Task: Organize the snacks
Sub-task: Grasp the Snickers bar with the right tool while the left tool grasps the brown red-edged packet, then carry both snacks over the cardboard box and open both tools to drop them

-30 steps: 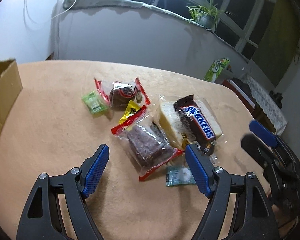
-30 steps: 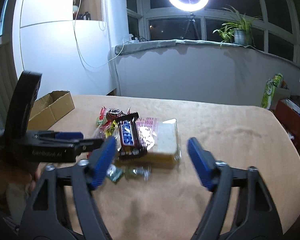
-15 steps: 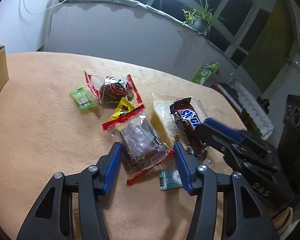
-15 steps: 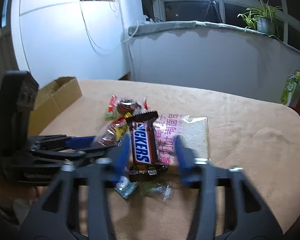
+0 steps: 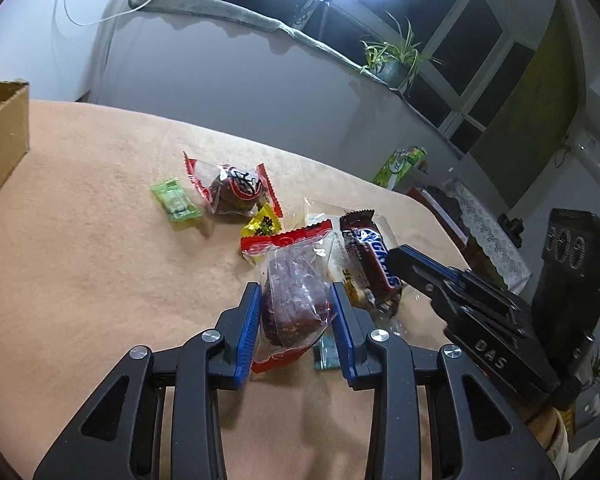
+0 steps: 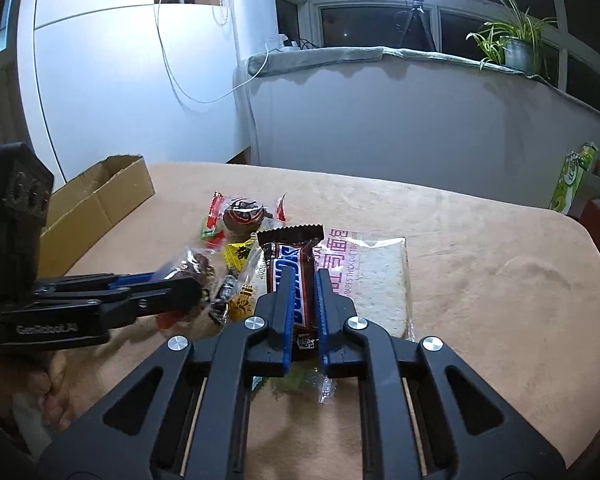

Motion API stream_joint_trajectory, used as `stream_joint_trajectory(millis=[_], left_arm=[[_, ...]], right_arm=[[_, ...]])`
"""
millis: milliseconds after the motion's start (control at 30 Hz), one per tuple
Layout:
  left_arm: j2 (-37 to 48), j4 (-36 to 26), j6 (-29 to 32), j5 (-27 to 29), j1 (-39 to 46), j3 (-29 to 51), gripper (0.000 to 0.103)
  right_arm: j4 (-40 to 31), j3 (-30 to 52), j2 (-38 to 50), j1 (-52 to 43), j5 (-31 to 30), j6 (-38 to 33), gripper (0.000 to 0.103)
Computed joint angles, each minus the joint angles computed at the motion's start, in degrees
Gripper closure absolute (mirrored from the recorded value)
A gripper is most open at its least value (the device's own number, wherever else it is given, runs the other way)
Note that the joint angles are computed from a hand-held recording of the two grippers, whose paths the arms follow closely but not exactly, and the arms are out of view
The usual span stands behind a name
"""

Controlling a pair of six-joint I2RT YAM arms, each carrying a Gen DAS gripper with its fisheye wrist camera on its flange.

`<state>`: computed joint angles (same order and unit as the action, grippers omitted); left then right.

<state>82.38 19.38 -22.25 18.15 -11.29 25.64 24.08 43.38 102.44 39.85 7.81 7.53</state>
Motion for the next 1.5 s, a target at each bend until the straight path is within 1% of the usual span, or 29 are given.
stream_joint_trajectory(millis=[67, 133, 167, 267, 333, 467, 567, 667, 800, 867, 933, 1033, 1200, 1333, 1433, 1500], left_arm=[[-3.0, -1.5, 0.3, -0.4, 0.3, -1.6, 0.070], [-6.1, -3.3, 0.8, -1.0, 0.5, -2.9, 0.070], [-7.9, -4.3, 0.9, -1.3, 0.7, -3.7, 0.070], [-13.0, -7.0, 1.3, -1.4, 1.9, -5.9, 0.070], [-16.4, -8.9, 1.6, -1.3, 2.7, -7.1, 0.070], [-22.1, -12.6, 2.1, -0.5, 4.6, -8.4, 0.070], [-26.8, -15.5, 2.7, 0.4, 6.1, -9.3, 0.070], [-33.7, -20.1, 3.5, 1.1, 7.5, -10.0, 0.070], [-41.5, -26.2, 4.9, 2.5, 9.9, -9.8, 0.070], [-45.3, -29.2, 5.6, 4.0, 11.7, -9.8, 0.070], [-48.7, -32.0, 6.5, 6.1, 14.2, -9.8, 0.070], [-54.1, -37.4, 9.1, 10.9, 20.2, -9.9, 0.070], [-59.2, -45.6, 15.4, 21.9, 34.5, -9.3, 0.070], [-59.0, -51.4, 23.3, 31.8, 48.3, -8.2, 0.070], [-55.6, -55.0, 31.1, 38.4, 58.5, -7.0, 0.070], [-52.0, -56.9, 36.7, 41.5, 64.3, -6.1, 0.070]], right_arm=[[-0.4, 0.3, 0.2, 0.4, 0.7, -0.4, 0.091], [-0.3, 0.4, 0.2, 1.1, 1.4, -1.1, 0.073], [-0.8, 0.9, 0.5, 1.6, 2.0, -1.7, 0.072], [-2.3, 2.1, 1.5, 2.7, 3.8, -2.9, 0.072], [-3.6, 3.1, 2.1, 3.0, 4.7, -2.9, 0.075], [-2.9, 2.3, 1.4, 2.8, 5.3, -2.2, 0.076], [-1.5, 0.3, -0.4, 2.9, 6.7, -1.3, 0.076], [-1.7, -1.7, -2.9, 3.8, 7.2, 1.1, 0.076], [-2.8, -5.0, -7.8, 7.7, 11.2, 3.5, 0.076], [-4.0, -5.7, -9.7, 9.4, 12.8, 4.3, 0.076], [-5.3, -6.2, -11.7, 11.3, 14.7, 4.8, 0.076], [-7.5, -5.8, -13.6, 14.2, 17.5, 5.4, 0.076], [-10.8, -3.1, -13.9, 19.3, 21.5, 5.8, 0.076], [-12.8, 0.0, -12.3, 22.3, 23.3, 5.4, 0.076], [-14.3, 3.4, -9.7, 24.7, 24.8, 5.3, 0.076], [-15.2, 5.9, -7.9, 25.9, 25.2, 5.1, 0.076]])
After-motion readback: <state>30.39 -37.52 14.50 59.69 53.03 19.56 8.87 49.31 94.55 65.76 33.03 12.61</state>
